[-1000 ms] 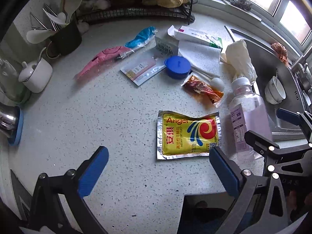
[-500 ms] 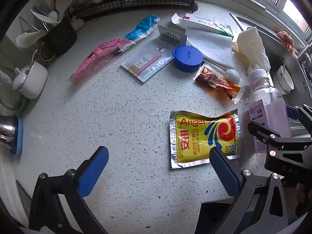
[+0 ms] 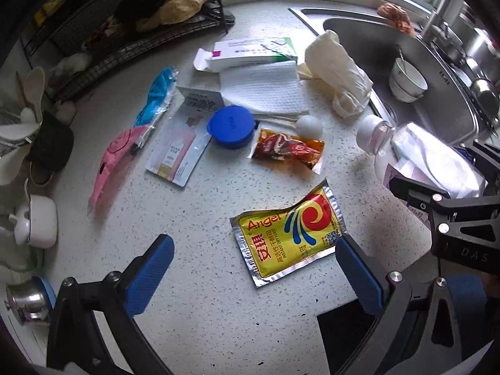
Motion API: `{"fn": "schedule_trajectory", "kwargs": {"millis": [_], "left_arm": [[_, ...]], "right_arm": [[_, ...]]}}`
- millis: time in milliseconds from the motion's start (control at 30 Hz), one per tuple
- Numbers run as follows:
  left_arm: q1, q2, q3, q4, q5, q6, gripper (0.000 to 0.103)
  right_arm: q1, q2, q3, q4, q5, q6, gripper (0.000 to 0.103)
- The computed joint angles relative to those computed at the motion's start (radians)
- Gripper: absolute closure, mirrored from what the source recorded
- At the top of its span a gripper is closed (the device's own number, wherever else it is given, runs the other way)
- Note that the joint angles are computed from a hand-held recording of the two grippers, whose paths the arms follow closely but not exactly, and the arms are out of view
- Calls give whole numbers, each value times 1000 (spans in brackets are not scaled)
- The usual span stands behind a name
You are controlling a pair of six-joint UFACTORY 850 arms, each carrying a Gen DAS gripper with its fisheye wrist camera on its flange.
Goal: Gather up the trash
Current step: 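Grasp the clear plastic bottle with the right tool, then grasp the yellow Angel sachet with the left tool while the right holds the bottle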
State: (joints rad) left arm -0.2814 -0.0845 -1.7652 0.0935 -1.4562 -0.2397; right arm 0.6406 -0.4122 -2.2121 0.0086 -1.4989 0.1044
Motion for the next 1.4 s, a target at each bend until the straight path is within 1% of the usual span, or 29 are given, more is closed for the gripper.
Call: {"fn": "schedule_trajectory", "kwargs": {"millis": [100, 200, 333, 433, 567, 667, 833, 933, 1067, 1100, 1133, 1167, 1200, 1233, 1300, 1400], "left_arm": [[11, -21, -10, -46, -35, 170, 0], [-6, -18, 13, -43, -45, 313, 0], [-5, -27, 41, -76, -17, 451, 0], [-3, -30, 70, -88, 33, 513, 0], [13, -33, 108, -112, 86, 554, 0], [23, -41, 123, -121, 110, 589, 0], [62, -61, 125, -198, 137, 615, 0], [63, -55, 138, -201, 162, 616, 3], [42, -33, 163, -193, 183, 599, 5], [37, -28, 171, -197, 195, 599, 11], [24, 0, 192, -205, 206, 598, 25], [19, 4, 189, -213, 210, 604, 35], [11, 1, 180, -216, 206, 601, 54], [9, 2, 175, -208, 198, 592, 55], [7, -1, 171, -205, 191, 581, 56], [13, -7, 159, -213, 177, 564, 61]], "right_arm": [[5, 5, -1, -15, -10, 12, 34], [11, 19, 22, -26, -9, 18, 34], [19, 45, 68, -25, 5, 21, 34], [25, 55, 99, -35, 12, 36, 34], [26, 63, 123, -44, 11, 68, 35], [27, 64, 138, -39, 2, 88, 35], [35, 69, 154, -29, -9, 90, 36], [40, 69, 151, -39, -14, 92, 36], [42, 70, 156, -41, -21, 85, 36], [41, 71, 156, -40, -23, 84, 36], [41, 71, 155, -39, -26, 82, 36], [42, 71, 156, -38, -27, 80, 36], [42, 71, 155, -37, -28, 77, 36], [41, 73, 156, -35, -27, 74, 36], [37, 74, 155, -26, -27, 74, 36], [33, 76, 156, -18, -26, 71, 36]]}}
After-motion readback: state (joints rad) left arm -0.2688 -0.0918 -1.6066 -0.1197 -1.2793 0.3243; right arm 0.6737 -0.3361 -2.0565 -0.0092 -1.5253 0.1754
